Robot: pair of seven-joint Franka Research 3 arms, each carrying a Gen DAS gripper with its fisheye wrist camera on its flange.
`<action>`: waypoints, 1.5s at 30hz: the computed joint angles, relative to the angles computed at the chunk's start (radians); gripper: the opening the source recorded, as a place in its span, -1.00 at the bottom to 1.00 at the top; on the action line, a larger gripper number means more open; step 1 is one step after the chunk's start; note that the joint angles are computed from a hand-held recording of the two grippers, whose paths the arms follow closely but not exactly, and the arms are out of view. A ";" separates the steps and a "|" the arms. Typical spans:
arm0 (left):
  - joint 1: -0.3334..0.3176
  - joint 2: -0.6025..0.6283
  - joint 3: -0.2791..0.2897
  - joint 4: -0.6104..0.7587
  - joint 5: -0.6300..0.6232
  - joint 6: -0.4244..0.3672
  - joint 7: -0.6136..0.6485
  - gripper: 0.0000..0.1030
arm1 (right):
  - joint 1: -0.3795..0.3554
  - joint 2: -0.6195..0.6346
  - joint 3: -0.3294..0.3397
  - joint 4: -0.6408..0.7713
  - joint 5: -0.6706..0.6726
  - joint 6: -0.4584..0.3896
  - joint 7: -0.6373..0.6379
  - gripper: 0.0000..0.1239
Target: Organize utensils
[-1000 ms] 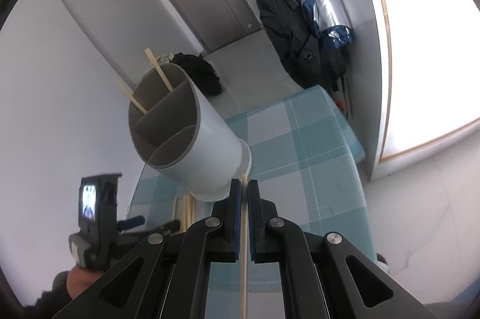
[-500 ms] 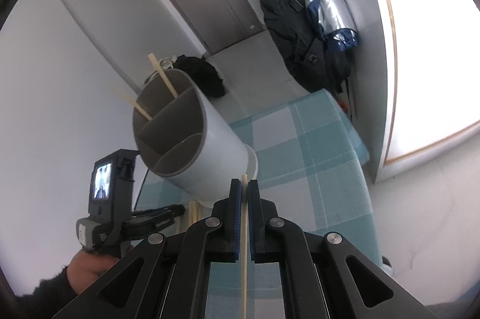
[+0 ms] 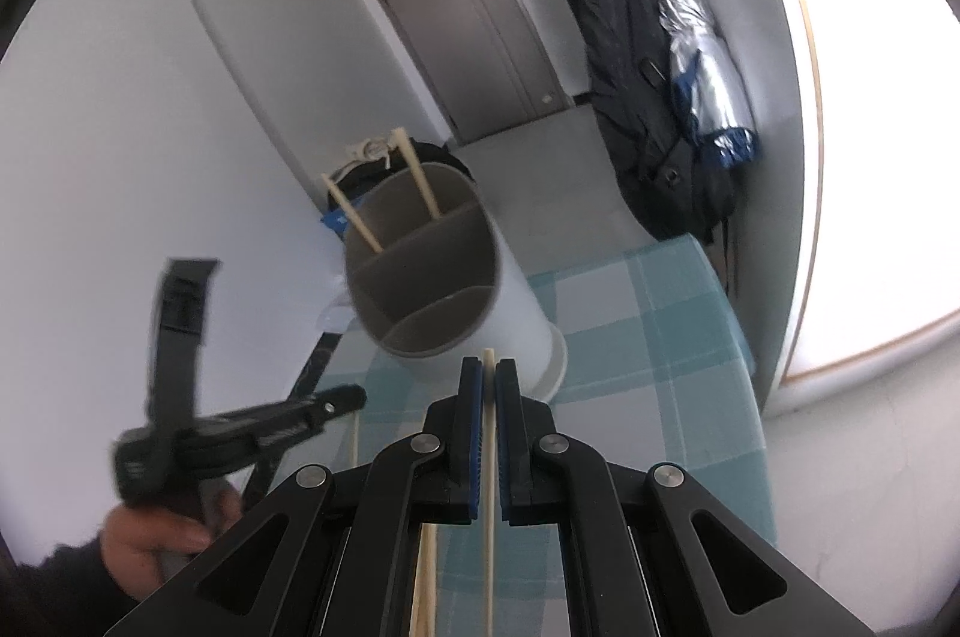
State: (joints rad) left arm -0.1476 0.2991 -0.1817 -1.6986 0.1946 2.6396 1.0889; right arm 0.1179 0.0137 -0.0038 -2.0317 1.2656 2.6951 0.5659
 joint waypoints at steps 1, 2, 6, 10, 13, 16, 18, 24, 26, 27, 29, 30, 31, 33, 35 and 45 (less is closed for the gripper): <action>-0.002 -0.015 -0.001 -0.017 0.004 0.023 -0.004 -0.99 | 0.004 -0.011 0.004 -0.009 0.017 0.015 -0.027 -0.95; -0.002 -0.028 -0.002 -0.033 0.007 0.044 -0.001 -0.99 | 0.009 -0.020 0.007 -0.015 0.041 0.026 -0.063 -0.95; -0.003 -0.035 0.001 -0.047 0.030 0.077 0.004 -0.99 | 0.035 -0.057 0.011 -0.046 0.102 0.065 -0.173 -0.95; -0.007 -0.075 0.007 -0.097 0.057 0.116 -0.008 -0.99 | 0.056 -0.076 0.010 -0.067 0.104 0.103 -0.187 -0.95; -0.008 -0.101 0.005 -0.128 0.060 0.135 -0.018 -0.99 | 0.068 -0.086 0.007 -0.079 0.121 0.131 -0.206 -0.95; -0.002 -0.126 -0.007 -0.151 0.033 0.141 -0.001 -0.99 | 0.077 -0.094 0.006 -0.086 0.116 0.151 -0.205 -0.95; -0.001 -0.130 -0.012 -0.152 0.022 0.139 0.017 -0.99 | 0.081 -0.098 0.004 -0.089 0.107 0.153 -0.196 -0.95; 0.002 -0.140 -0.021 -0.151 -0.036 0.112 0.070 -0.99 | 0.089 -0.107 -0.003 -0.094 0.100 0.157 -0.176 -0.95; -0.002 -0.142 -0.020 -0.151 -0.031 0.111 0.077 -0.99 | 0.093 -0.107 -0.001 -0.095 0.093 0.164 -0.179 -0.95; -0.003 -0.143 -0.018 -0.150 -0.028 0.107 0.075 -0.99 | 0.093 -0.108 -0.002 -0.095 0.089 0.163 -0.179 -0.95; 0.000 -0.142 -0.024 -0.141 -0.053 0.093 0.094 -0.99 | 0.096 -0.109 -0.001 -0.095 0.087 0.171 -0.183 -0.95; 0.003 -0.143 -0.027 -0.140 -0.071 0.094 0.104 -0.99 | 0.097 -0.110 -0.002 -0.094 0.090 0.170 -0.185 -0.95; 0.004 -0.144 -0.028 -0.137 -0.079 0.092 0.112 -0.99 | 0.098 -0.113 -0.004 -0.095 0.092 0.167 -0.185 -0.95; 0.001 -0.142 -0.028 -0.128 -0.085 0.086 0.120 -0.99 | 0.098 -0.116 -0.006 -0.095 0.091 0.161 -0.181 -0.95; 0.003 -0.141 -0.035 -0.117 -0.106 0.076 0.145 -0.99 | 0.098 -0.113 -0.006 -0.089 0.080 0.157 -0.172 -0.95; -0.012 -0.122 -0.050 -0.017 -0.173 0.041 0.233 -0.99 | 0.094 -0.112 -0.010 -0.048 0.021 0.147 -0.140 -0.95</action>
